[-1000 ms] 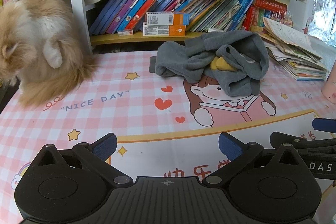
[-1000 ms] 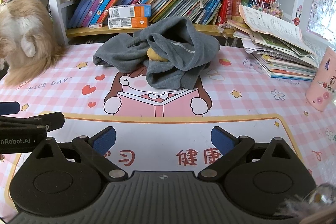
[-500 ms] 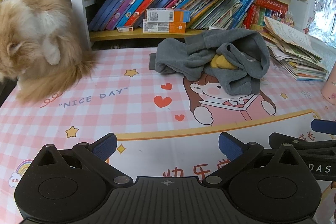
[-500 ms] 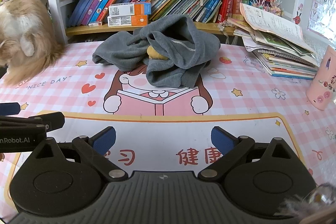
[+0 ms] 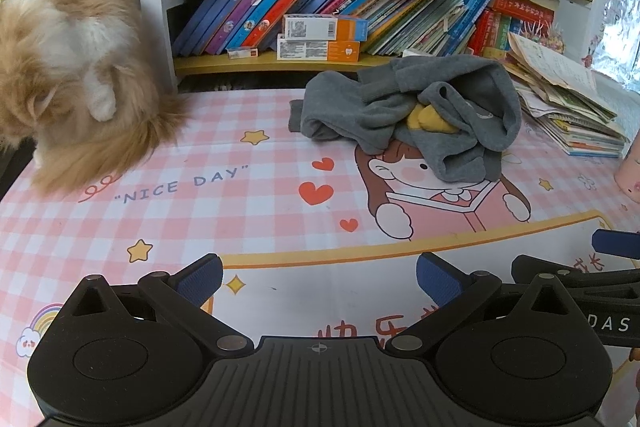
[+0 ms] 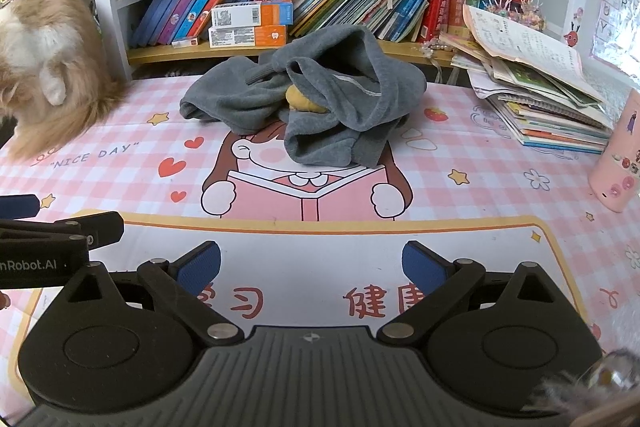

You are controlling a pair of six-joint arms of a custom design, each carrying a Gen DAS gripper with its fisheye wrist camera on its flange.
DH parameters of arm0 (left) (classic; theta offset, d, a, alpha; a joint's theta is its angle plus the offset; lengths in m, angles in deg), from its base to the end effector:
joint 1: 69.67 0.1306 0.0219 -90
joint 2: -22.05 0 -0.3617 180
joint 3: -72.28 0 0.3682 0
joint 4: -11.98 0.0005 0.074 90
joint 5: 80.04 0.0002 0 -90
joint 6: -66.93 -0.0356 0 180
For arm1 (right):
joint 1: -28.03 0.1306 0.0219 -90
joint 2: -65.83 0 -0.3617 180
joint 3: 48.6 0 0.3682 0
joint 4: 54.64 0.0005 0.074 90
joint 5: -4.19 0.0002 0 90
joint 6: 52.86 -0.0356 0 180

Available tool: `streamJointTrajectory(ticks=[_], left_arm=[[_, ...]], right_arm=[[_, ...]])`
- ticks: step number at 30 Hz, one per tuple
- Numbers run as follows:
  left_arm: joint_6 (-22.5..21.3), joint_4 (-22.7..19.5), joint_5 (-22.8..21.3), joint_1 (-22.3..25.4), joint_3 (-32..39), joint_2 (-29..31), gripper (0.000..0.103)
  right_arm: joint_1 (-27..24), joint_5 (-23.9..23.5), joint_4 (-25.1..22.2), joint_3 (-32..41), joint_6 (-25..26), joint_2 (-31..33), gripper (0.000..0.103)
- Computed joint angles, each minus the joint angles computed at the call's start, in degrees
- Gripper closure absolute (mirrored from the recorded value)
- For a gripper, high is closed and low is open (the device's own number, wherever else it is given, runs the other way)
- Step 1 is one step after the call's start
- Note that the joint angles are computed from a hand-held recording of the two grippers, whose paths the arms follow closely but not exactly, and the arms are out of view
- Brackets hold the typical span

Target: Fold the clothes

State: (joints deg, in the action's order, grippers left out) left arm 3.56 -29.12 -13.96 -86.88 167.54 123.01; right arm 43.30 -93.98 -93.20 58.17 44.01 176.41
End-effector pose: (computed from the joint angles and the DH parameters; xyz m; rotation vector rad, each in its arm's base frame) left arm 0.5102 -0.1435 0.3713 -0.3802 2.2711 0.1118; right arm 0.5747 0.1616 0.3710 -0.5154 2.2548 0.2394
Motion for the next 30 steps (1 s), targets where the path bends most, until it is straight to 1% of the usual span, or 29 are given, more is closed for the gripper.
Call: streamJointTrajectory(ticks=[15, 22, 30], left_arm=[[0.1, -1.0, 0.5, 0.3, 0.3, 0.5, 0.000], [-0.8, 1.4, -0.1, 0.2, -0.9, 0.2, 0.000], [-0.5, 1.4, 0.0, 0.3, -0.3, 1.0, 0.000]], right_arm=[[0.1, -0.1, -1.3, 1.1, 0.2, 0.9, 0.005], [0.0, -0.4, -1.9, 1.5, 0.5, 1.4, 0.005], [-0.3, -1.1, -3.0, 2.6, 0.9, 2.6, 0.005]])
